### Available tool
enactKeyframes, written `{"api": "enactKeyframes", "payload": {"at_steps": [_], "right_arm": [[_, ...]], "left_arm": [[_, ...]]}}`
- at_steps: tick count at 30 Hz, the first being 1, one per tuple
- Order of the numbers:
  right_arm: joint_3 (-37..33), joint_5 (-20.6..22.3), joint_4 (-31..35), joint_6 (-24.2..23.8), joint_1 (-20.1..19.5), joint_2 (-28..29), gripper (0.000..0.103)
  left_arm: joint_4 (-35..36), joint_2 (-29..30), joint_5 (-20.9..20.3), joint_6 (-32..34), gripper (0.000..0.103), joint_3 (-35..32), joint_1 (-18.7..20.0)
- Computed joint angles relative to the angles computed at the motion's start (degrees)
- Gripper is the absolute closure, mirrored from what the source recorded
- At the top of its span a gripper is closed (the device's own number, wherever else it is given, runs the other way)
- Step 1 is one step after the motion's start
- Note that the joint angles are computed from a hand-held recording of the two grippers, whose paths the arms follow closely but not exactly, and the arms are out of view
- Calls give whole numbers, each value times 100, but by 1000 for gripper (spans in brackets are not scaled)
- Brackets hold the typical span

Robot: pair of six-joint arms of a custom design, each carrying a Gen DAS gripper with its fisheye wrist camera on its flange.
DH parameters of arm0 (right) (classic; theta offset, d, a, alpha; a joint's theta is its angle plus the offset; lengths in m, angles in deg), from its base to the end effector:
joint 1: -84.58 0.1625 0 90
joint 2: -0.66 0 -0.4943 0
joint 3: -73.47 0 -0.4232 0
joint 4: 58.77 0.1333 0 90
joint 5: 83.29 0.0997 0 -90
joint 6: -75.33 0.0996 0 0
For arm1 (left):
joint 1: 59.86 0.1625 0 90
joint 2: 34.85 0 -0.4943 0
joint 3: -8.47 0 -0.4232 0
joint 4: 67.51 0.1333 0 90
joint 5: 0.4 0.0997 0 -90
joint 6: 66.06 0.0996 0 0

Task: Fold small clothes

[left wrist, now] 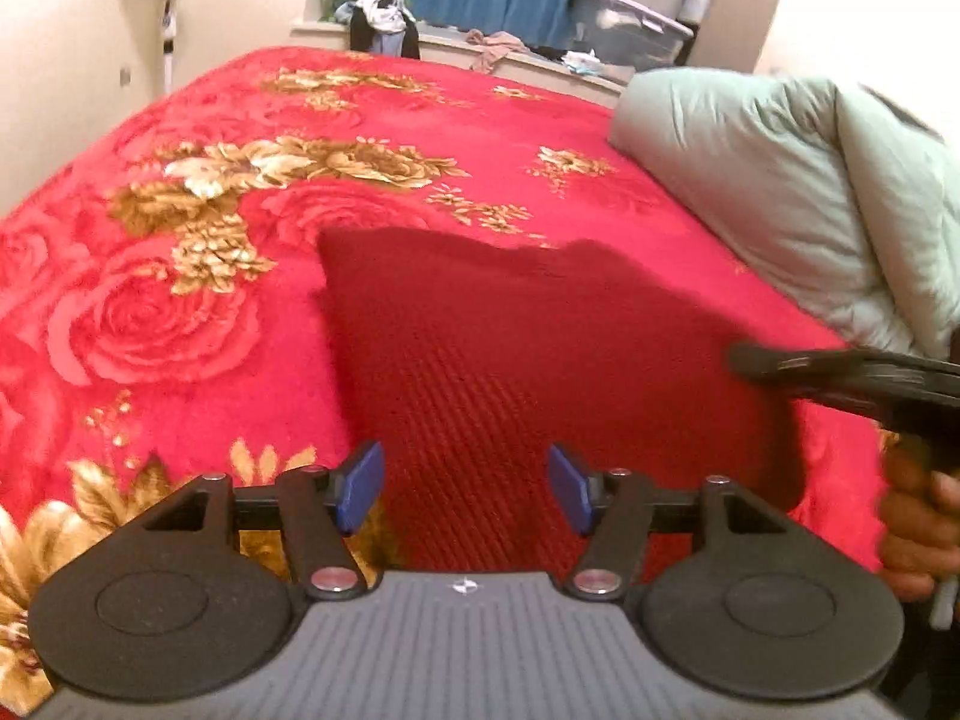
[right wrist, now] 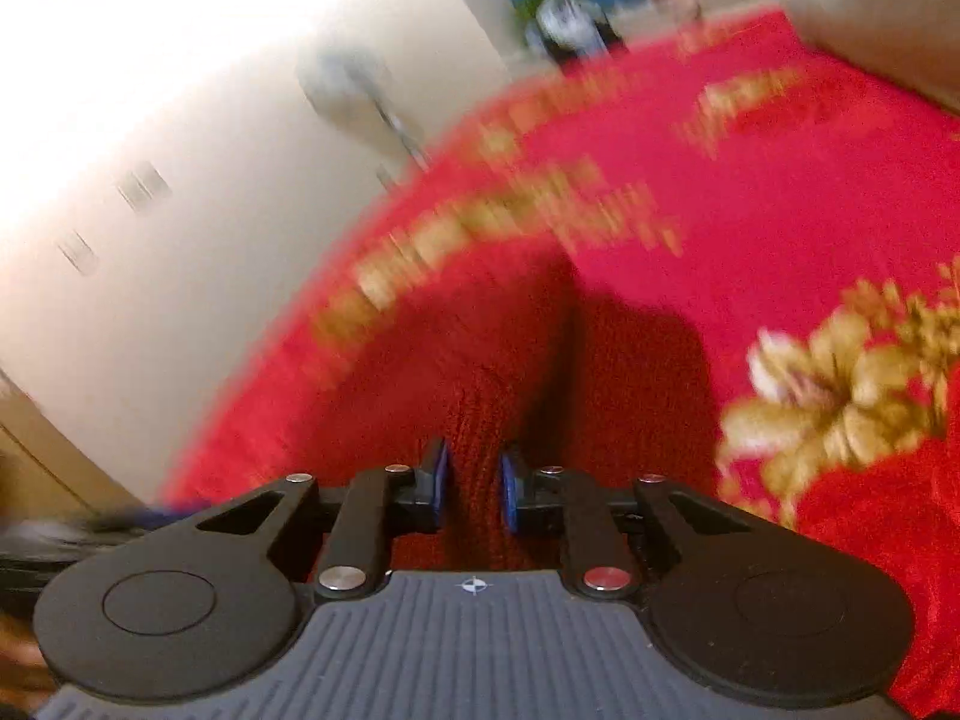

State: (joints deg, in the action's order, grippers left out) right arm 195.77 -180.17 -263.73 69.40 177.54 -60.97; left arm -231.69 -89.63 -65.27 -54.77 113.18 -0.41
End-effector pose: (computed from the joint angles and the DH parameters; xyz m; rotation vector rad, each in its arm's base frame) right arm 0.1512 -0.5736 0.2517 0.1254 -2.6787 1.3696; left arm -0.1972 -0.6795 0.2012 0.8444 2.5714 -0.6734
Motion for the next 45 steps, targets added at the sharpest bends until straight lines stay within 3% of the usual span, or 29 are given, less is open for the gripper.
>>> {"api": "enactKeyframes", "payload": {"at_steps": [1, 3, 5, 6, 8, 12, 14, 16, 18, 23, 24, 26, 28, 32, 36, 37, 38, 40, 43, 45], "right_arm": [[149, 133, -261, -45, 22, -101, 85], [227, -322, -63, -66, 40, -183, 86], [22, -1409, 996, 605, 32, -83, 86], [-61, -1669, 1467, 987, -21, -39, 86], [-115, -1706, 1701, 1115, -10, -47, 85], [14, -1675, 986, 625, 116, 15, 78], [-19, -1537, 799, 712, 52, 20, 61], [26, -1406, 470, 816, -28, 28, 52], [-44, -1244, 571, 982, -150, 42, 50], [-207, -1089, 904, 1222, -310, 174, 24], [-207, -1026, 881, 1248, -333, 190, 23], [-178, -875, 819, 1292, -393, 194, 23], [-148, -794, 747, 1283, -426, 196, 23], [-128, -760, 598, 1207, -442, 246, 23], [-67, -690, 303, 1225, -465, 317, 27], [-54, -658, 243, 1185, -463, 326, 33], [-33, -594, 158, 1160, -463, 335, 46], [-4, -466, -48, 1081, -450, 366, 58], [3, -563, -351, 856, -370, 465, 66], [5, -679, -551, 800, -302, 534, 69]], "left_arm": [[103, 17, -141, -92, 37, -58, 21], [722, 95, -529, -352, 37, -272, 153], [1452, 191, -109, -587, 38, -374, 140], [1683, 259, 87, -587, 36, -399, 146], [1874, 272, 122, -463, 36, -434, 167], [2255, 218, -353, -214, 35, -835, 253], [2194, 255, -545, -138, 29, -1123, 326], [2114, 352, -689, -179, 22, -1410, 417], [2214, 526, -997, -377, 18, -1771, 544], [3015, 1205, -1650, -1087, 18, -2872, 924], [3239, 1351, -1845, -1160, 15, -3095, 1015], [3453, 1556, -2210, -1329, 6, -3362, 1136], [3531, 1713, -2292, -1384, 0, -3500, 1166], [3871, 2174, -2610, -1406, 0, -4068, 1311], [3561, 2296, -2445, -1224, 0, -4040, 1250], [3448, 2291, -2376, -1231, 2, -3983, 1220], [3317, 2278, -2290, -1212, 4, -3915, 1189], [3091, 2210, -2171, -1164, 16, -3770, 1136], [2851, 2083, -2054, -930, 28, -3586, 1024], [2630, 1974, -1964, -680, 30, -3400, 933]]}}
